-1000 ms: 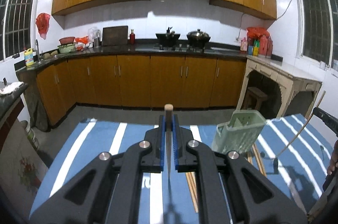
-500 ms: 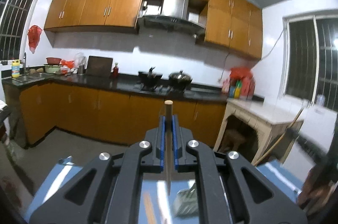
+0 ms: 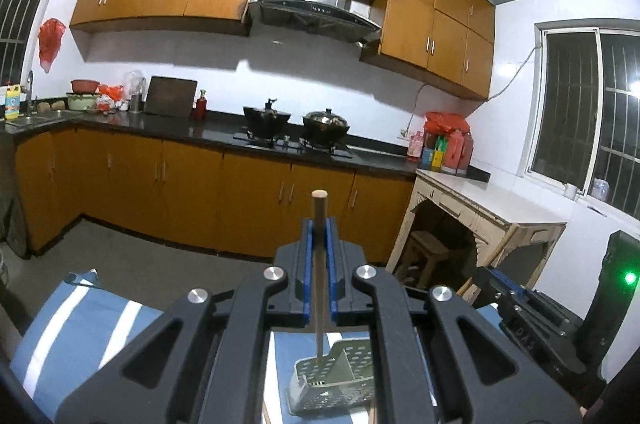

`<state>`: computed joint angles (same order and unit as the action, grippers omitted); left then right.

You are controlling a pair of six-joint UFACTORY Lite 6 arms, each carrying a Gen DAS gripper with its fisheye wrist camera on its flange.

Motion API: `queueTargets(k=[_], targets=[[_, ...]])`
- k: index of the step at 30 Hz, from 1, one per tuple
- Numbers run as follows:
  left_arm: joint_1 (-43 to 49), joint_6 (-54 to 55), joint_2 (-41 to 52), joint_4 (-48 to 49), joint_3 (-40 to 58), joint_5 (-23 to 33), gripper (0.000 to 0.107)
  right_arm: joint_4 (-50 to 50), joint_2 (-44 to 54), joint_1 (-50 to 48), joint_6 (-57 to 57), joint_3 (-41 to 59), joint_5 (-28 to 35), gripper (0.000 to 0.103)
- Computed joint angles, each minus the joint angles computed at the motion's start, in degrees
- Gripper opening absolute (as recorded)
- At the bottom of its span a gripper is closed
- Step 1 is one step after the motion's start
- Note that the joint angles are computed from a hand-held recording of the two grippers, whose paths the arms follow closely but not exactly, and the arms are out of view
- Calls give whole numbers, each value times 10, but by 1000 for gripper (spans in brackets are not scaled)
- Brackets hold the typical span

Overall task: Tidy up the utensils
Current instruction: 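Open the right tool to drop its chopstick into the holder while the left tool releases its own, then lower the right tool onto another chopstick and close while the left tool grasps one too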

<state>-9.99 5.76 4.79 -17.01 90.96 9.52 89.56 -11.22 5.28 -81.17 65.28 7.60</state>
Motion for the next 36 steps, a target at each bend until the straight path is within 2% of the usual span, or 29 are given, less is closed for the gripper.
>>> queueTargets(k=[3,13,15,16,18,20,26,27,28,31,34,36], targets=[[2,52,8,-52,-14,-9,7,6,10,2,-7,-6,-2,8],[-3,-3,35,12,-27,4,8,-110,35,7,116,-5,6,8],[1,5,32,5,-32,8,13,-143,38,8,151,-1,9,10],[2,-1,29,12,-37,8,16,-176,36,9,183,-1,6,12],[6,-10,19,18,-47,8,26,-215,32,5,221,1,6,30],[10,-11,6,16,-58,7,29,-205,22,7,211,-8,-3,39],[24,-30,-47,27,-95,7,37,-299,-25,-2,306,-26,-1,45],[26,-30,-57,27,-103,7,38,-290,-34,-8,297,-31,3,45],[31,-19,-74,16,-118,4,39,-273,-44,-12,283,-38,7,45],[46,12,-126,-16,-167,1,41,-326,-92,-29,335,-71,19,46],[60,23,-186,-16,-233,-9,43,-328,-139,-56,332,-121,37,49],[67,-25,-233,50,-296,-21,46,-336,-166,-69,334,-163,42,49]])
